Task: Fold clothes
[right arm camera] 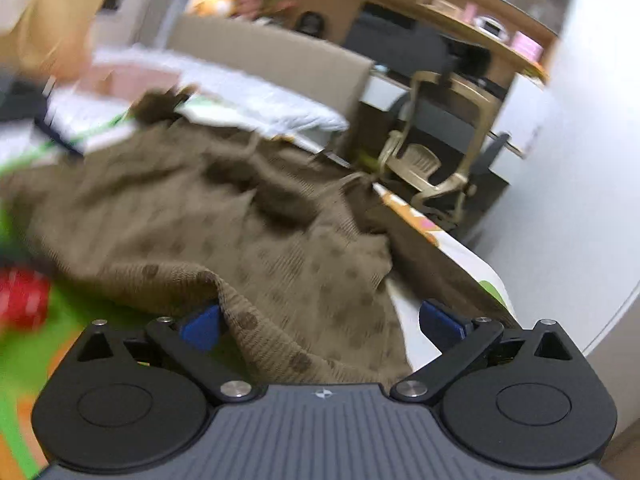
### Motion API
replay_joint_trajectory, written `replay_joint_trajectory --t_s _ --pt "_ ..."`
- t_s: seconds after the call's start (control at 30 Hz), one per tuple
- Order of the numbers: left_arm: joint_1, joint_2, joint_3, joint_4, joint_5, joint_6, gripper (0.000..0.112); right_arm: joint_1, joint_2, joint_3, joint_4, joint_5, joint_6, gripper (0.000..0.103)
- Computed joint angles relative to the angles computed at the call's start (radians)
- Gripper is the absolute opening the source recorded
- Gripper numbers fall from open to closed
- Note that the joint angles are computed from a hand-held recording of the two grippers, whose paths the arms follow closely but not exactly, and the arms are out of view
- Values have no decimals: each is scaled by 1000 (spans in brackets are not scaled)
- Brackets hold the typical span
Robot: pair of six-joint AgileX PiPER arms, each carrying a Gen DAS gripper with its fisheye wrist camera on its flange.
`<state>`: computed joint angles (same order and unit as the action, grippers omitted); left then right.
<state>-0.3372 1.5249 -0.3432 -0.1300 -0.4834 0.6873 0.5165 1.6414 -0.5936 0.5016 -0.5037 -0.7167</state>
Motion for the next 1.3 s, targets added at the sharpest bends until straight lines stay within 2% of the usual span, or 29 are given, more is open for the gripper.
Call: replay_joint_trajectory --t_s 0.07,0.13,0.23,0.33,0.43,0.53,0.6,0.7,0.73,0.83,0.9,0.97,1.03,1.17,1.23,1.3 --pt "-22 35 -5 -95 -69 112 100 -8 -4 -10 -11 7 14 101" --pt "-5 30 -40 -118 -76 112 100 -13 -26 6 -53 19 44 101" --pt "89 -2 -127 34 28 -89 100 -29 -80 52 -233 66 179 101" --pt "151 -7 -201 138 102 -234 100 15 -113 96 -294 66 185 102" --pt "155 10 -226 39 103 -167 100 85 -94 90 -203 53 81 103" --pt "155 17 -212 24 110 -175 100 123 7 21 -20 30 -64 103" --pt "155 -3 -167 22 104 -172 100 113 59 -23 70 7 -98 103" --pt "169 -40 -69 4 51 -128 100 33 27 -51 80 30 27 103" --pt "171 -43 -42 -24 29 -94 100 20 9 -46 81 38 22 103" --pt "203 -25 -7 -99 -12 -38 100 39 -28 -18 157 34 -138 103" --pt "238 -10 -13 -138 -26 -32 100 81 -10 -15 281 -5 -290 103" --pt "260 1 -17 -191 -75 1 100 125 32 -22 395 -60 -419 103" --pt "282 -7 -12 -224 -100 37 100 112 71 -23 419 -111 -456 103" --pt "331 -45 13 -215 -86 34 100 80 125 29 440 -357 -383 103" --pt "339 -63 39 -200 -75 22 100 48 98 60 451 -386 -317 103" --pt "334 -65 66 -207 -85 30 100 22 56 94 443 -358 -266 103"
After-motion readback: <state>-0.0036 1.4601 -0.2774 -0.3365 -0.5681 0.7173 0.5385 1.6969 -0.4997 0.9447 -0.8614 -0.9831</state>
